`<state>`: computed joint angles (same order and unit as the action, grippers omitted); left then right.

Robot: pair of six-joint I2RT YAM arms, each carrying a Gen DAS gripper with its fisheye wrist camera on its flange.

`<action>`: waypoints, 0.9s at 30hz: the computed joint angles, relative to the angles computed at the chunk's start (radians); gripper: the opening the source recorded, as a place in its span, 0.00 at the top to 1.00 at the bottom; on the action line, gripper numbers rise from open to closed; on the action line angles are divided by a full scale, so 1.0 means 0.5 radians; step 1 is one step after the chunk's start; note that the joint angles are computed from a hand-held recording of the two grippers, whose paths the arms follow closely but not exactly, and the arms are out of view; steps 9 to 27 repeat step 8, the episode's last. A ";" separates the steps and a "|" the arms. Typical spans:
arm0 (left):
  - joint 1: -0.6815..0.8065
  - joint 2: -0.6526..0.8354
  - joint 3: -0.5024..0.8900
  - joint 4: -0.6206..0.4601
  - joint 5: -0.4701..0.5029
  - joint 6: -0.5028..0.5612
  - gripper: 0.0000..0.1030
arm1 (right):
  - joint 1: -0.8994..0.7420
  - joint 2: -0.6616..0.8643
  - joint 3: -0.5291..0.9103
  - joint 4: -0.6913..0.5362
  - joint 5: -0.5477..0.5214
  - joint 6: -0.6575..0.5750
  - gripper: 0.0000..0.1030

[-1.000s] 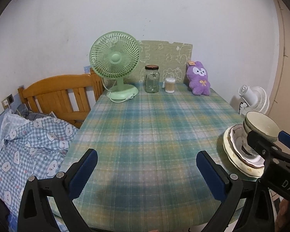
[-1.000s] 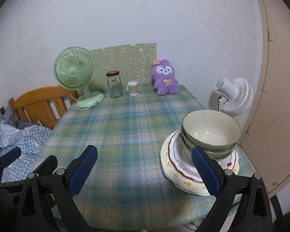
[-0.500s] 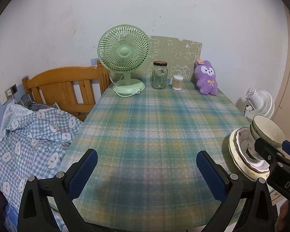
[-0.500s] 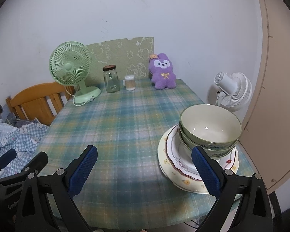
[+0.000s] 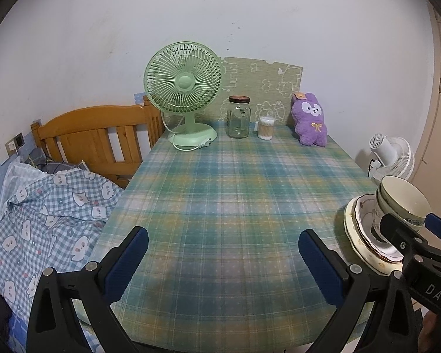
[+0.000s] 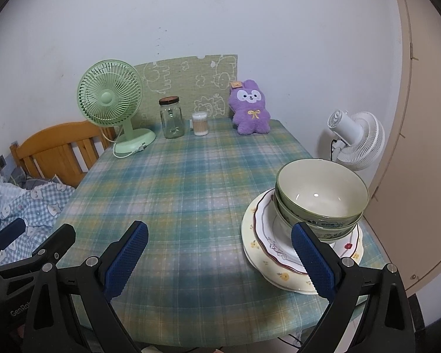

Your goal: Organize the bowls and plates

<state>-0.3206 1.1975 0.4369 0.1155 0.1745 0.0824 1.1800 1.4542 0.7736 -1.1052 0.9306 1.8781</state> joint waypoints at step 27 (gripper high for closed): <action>0.012 -0.020 0.008 -0.027 0.024 0.012 0.00 | -0.003 0.000 0.013 -0.012 -0.018 -0.002 0.04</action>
